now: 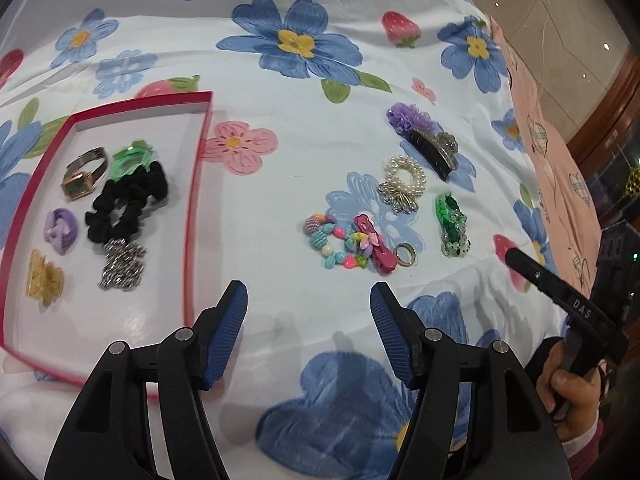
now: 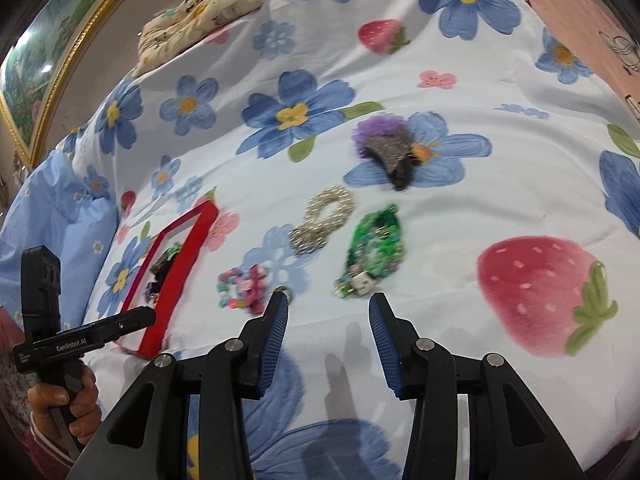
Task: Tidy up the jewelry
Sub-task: 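Move both open tools back over the remaining jewelry, then grasp the pastel beaded bracelet with the left tool while the right grasps the beaded chain bracelet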
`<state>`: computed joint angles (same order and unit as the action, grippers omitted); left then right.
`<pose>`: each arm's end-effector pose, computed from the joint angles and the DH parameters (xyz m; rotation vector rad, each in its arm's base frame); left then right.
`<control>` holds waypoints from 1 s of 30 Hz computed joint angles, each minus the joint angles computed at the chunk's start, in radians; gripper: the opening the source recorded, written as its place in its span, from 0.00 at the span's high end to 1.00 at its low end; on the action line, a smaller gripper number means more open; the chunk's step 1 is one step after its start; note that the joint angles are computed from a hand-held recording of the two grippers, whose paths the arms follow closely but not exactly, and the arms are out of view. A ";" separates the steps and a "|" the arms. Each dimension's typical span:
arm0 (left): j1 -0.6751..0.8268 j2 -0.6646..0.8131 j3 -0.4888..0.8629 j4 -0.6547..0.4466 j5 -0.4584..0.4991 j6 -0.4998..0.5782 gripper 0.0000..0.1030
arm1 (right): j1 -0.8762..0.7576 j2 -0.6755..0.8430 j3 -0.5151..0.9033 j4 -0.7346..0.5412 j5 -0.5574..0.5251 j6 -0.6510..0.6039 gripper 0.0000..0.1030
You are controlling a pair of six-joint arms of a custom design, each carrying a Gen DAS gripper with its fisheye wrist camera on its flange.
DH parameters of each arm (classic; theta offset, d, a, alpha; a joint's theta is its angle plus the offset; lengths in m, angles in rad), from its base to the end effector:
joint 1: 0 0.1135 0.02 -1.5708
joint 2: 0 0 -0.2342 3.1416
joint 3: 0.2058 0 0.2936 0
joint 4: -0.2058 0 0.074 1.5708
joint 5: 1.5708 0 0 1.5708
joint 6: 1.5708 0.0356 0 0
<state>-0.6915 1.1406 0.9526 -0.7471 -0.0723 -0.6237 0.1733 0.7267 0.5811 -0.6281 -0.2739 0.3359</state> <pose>0.2180 -0.1771 0.2435 0.0564 2.5602 -0.4416 0.2106 0.0466 0.2111 0.0555 2.3793 0.5689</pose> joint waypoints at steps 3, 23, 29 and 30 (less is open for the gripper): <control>0.001 0.070 0.036 0.016 0.005 0.017 0.38 | -0.029 0.050 0.020 0.023 -0.008 -0.025 0.57; 0.038 0.393 0.183 0.119 0.031 0.117 0.44 | -0.120 0.516 0.169 0.195 -0.108 -0.094 0.81; 0.052 0.402 0.190 0.137 0.086 0.167 0.89 | -0.090 0.444 0.147 0.181 -0.091 -0.093 0.93; 0.051 0.397 0.185 0.139 0.085 0.169 0.89 | -0.090 0.432 0.145 0.179 -0.095 -0.087 0.93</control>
<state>-0.6405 1.5373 1.1377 -0.6077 0.0126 -0.4549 0.0838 1.1583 0.7265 -0.4488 -0.3688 0.2488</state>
